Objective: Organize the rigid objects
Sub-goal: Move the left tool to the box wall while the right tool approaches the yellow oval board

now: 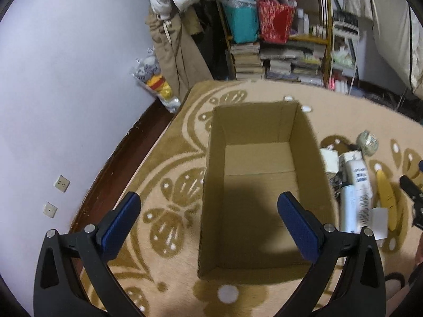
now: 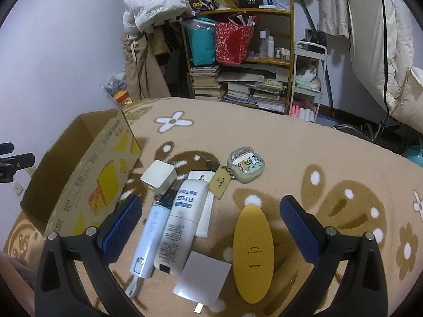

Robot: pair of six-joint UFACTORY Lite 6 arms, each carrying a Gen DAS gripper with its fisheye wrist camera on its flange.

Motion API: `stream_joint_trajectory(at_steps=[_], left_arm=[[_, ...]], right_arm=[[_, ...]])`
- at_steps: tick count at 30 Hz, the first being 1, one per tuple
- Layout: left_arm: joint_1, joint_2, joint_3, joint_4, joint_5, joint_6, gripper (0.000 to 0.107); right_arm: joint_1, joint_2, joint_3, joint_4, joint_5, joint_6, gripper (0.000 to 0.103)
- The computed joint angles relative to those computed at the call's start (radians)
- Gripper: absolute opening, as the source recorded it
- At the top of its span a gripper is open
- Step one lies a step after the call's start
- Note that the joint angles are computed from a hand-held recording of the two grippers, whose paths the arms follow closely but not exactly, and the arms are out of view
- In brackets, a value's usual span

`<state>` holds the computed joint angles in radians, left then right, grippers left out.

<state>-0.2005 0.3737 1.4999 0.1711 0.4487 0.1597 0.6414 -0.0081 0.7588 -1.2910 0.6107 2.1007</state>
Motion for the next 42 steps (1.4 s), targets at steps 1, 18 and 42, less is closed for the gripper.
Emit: stream_joint_trajectory(at_steps=[1,18,42], left_arm=[[-0.004,0.043,0.048,0.017,0.025,-0.005,0.102],[0.004,0.407,0.387,0.132,0.189,-0.124,0.102],[0.011,0.556,0.563,0.161,0.338,-0.155,0.088]], right_arm=[[-0.016,0.009,0.005,0.002,-0.013,-0.014,0.103],[-0.145,0.141,0.040,0.005,-0.144,-0.064,0.103],[-0.321,0.305,0.066,0.354,-0.314,-0.346,0.097]])
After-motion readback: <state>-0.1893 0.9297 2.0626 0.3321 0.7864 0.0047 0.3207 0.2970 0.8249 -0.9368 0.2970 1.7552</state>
